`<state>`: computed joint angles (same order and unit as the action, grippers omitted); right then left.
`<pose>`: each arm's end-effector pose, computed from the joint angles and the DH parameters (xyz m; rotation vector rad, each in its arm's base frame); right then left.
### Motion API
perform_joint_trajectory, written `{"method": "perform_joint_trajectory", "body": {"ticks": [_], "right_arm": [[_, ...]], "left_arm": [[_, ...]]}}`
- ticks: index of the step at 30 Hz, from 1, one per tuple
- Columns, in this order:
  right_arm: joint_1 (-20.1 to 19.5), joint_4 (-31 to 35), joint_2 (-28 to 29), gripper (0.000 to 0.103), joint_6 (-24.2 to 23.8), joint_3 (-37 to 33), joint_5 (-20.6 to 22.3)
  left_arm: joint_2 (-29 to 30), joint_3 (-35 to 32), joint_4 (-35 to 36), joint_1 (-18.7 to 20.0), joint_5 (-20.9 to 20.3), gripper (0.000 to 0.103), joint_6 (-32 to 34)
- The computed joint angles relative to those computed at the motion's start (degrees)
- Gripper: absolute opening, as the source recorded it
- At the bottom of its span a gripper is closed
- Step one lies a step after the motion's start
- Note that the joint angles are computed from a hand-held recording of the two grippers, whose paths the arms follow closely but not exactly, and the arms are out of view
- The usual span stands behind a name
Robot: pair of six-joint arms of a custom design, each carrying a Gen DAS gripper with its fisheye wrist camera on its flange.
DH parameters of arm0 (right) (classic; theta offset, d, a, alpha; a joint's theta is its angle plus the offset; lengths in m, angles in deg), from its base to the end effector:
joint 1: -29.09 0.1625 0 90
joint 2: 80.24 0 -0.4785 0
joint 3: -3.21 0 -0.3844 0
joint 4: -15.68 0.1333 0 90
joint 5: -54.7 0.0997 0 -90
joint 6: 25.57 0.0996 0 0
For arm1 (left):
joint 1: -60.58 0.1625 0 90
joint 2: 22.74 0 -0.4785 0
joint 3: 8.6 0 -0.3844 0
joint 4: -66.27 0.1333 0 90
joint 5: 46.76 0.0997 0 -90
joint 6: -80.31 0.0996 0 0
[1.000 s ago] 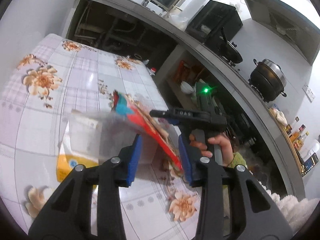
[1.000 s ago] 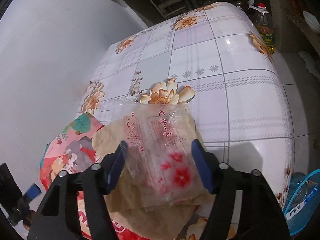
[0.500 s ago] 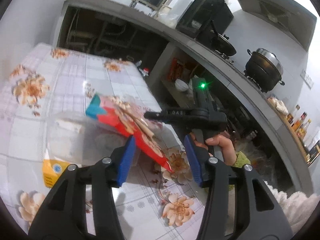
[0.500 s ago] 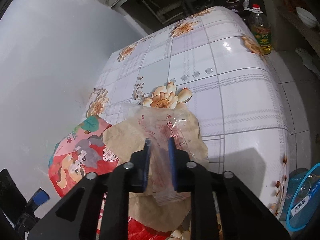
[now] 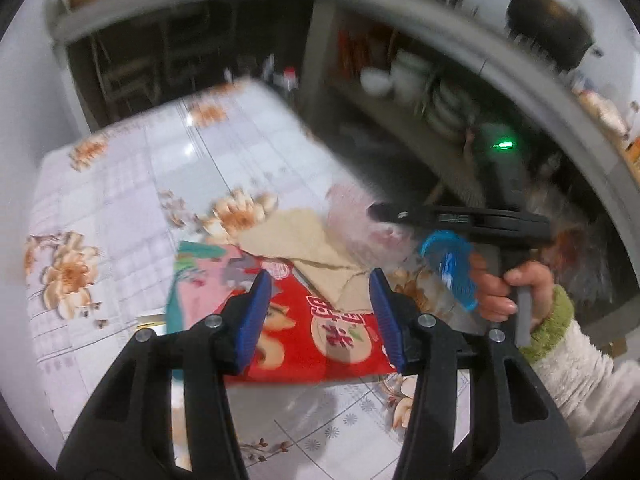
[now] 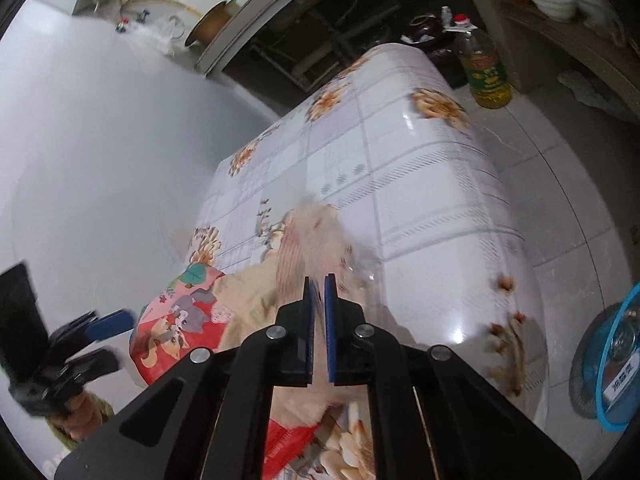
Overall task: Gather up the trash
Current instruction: 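Grasp the clear printed bag with the right tool while the left tool grasps the tan paper, then lift the tan paper with the left tool while the right tool holds the clear bag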
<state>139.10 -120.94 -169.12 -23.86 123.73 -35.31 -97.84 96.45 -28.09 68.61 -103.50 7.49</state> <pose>0.2822 -0.3854 0.3688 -0.4877 3.0281 -0.3961 -0.4788 -0.2573 0.3148 0.3715 2.4990 -0.6098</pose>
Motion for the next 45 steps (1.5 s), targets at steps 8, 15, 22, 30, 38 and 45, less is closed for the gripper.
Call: {"method": "perform_joint_trajectory", "body": {"ticks": [8,15,22,30,38,45], "right_arm": [[-3.1,-0.5,-5.0,0.005,-0.3,3.3,1.7],[-3.8,0.1,-7.0,0.005,-1.4,4.6,1.7],[-6.7,1.0,-7.3,0.005,-1.1,5.1,6.2],[-6.6,0.4,-8.4,0.003,-0.9,5.1,7.9],[-6.6,2.1,-8.5,0.007,-0.2,4.7,9.9],[-7.5,2.9,-6.6,0.034,1.4,4.7,12.1]], "left_arm": [[12.0,-10.7,10.0,11.4,-8.4,0.060,10.0],[19.9,-16.0,22.5,14.7,-10.1,0.061,12.8],[20.0,-14.7,20.8,14.7,-10.0,0.032,13.9],[19.5,-14.7,20.1,12.5,-6.0,0.003,14.3],[17.8,-14.4,17.7,10.2,-4.0,0.002,12.8],[17.4,-12.2,13.3,10.6,-4.7,0.002,13.1]]}}
